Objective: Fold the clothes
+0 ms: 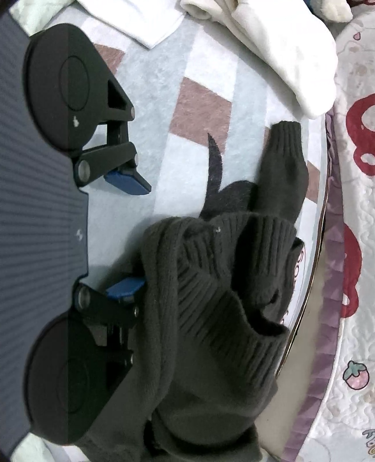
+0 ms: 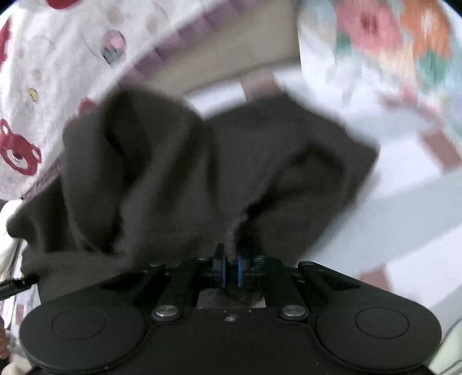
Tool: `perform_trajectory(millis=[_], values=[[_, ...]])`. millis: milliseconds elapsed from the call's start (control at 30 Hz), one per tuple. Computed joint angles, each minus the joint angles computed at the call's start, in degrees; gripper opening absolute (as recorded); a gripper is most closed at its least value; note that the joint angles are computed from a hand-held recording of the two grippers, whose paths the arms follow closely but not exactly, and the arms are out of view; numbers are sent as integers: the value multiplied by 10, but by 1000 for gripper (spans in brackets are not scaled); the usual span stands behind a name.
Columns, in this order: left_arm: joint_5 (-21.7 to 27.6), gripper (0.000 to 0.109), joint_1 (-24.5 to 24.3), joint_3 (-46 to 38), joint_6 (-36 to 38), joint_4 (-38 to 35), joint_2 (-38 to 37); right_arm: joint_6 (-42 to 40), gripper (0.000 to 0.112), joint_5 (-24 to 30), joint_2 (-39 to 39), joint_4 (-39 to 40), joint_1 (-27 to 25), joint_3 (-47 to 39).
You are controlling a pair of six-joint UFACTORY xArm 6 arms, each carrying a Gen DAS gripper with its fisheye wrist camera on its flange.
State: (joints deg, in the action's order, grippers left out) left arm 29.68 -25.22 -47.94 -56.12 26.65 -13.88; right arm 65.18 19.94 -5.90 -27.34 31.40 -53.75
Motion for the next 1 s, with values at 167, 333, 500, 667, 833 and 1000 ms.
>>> perform_trajectory(millis=[167,333,500,667,833,1000], values=[[-17,62,-3,12,41,-57,-22,103,3,128,-45,-230,4,-88],[-43,62,-11,15,85,-100,-40,93,0,308,-101,-332,47,-106],[-42,63,-20,12,146,-172,-27,73,1,264,-136,-191,30,-21],[-23,63,-29,-8,160,-148,9,-18,14,96,-92,-14,4,12],[10,63,-30,-21,128,-83,24,-30,46,107,-32,33,2,-26],[31,63,-14,-22,147,-100,12,2,46,106,-29,73,-17,-5]])
